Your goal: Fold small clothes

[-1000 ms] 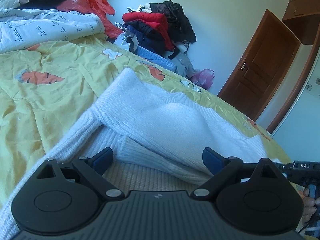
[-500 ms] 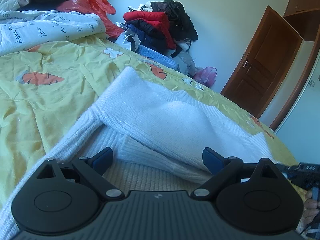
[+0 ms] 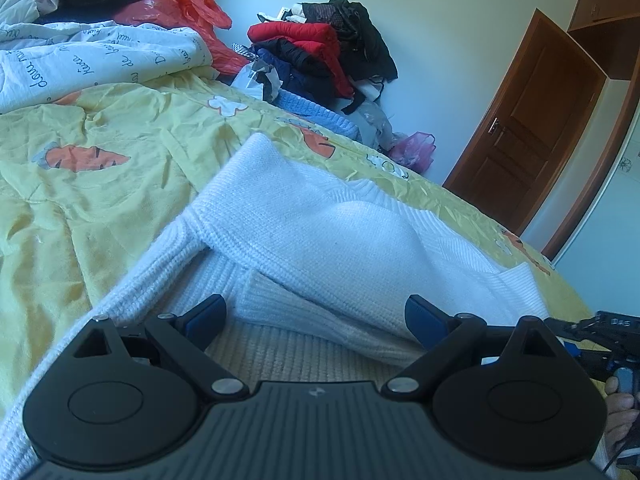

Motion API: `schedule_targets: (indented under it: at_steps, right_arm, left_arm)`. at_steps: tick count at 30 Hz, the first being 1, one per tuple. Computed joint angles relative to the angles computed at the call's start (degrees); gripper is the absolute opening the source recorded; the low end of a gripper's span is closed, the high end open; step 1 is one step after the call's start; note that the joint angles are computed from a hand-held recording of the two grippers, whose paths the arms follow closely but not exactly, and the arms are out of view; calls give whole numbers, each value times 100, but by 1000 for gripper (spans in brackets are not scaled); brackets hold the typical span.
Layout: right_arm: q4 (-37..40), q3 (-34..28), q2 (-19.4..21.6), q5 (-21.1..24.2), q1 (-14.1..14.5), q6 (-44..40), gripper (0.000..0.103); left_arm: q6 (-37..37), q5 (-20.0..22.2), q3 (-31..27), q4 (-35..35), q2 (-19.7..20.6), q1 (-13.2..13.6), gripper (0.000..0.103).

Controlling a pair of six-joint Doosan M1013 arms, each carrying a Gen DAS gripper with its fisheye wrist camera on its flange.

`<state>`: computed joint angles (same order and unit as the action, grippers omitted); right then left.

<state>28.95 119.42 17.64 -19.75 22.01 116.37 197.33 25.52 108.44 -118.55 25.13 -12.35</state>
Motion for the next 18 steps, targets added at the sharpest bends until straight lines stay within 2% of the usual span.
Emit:
schedule_targets:
  at_steps: [1,2,3,6,7,9,11,13,14,16,18]
  right_arm:
    - [576,-76,14,132,32,-654,14]
    - [1103,-129,17,186,70,-1340,11]
    - [1329,-121,-12,30,131,-1726,10]
    - [1262,59,-142,-616,266,-1753,8]
    - [1379,66,-133,-577,250,-1852,8]
    - [1964,-7,-4,-179,181,-2435,6]
    - [1598,88,41,-392,191,-1901,6]
    - [1323,143,48,-504,186,-1396,15]
    - [1230,163,51,-547,188,-1283,16]
    - [1386,165,9,-574,207,-1352,19]
    - [2100,173,-31,-1094,394,-1983,24]
  left_arm:
    - [0,0,0,0,0,0,97]
    - [2,2,1,0,0,1,97]
    - [2,2,1,0,0,1,97]
    - [-17,26,2,-6,3,5,97]
    - [-28,39,0,-15,8,9,97]
    - [-71,62,-5,5,15,19,97]
    - [-73,64,-5,9,14,23,97]
    - [-61,45,-5,0,12,16,97]
    - [-51,32,-5,3,9,17,97]
    - [110,-47,23,-117,-33,-2,97]
    - [922,-116,113,-664,-137,-57,97]
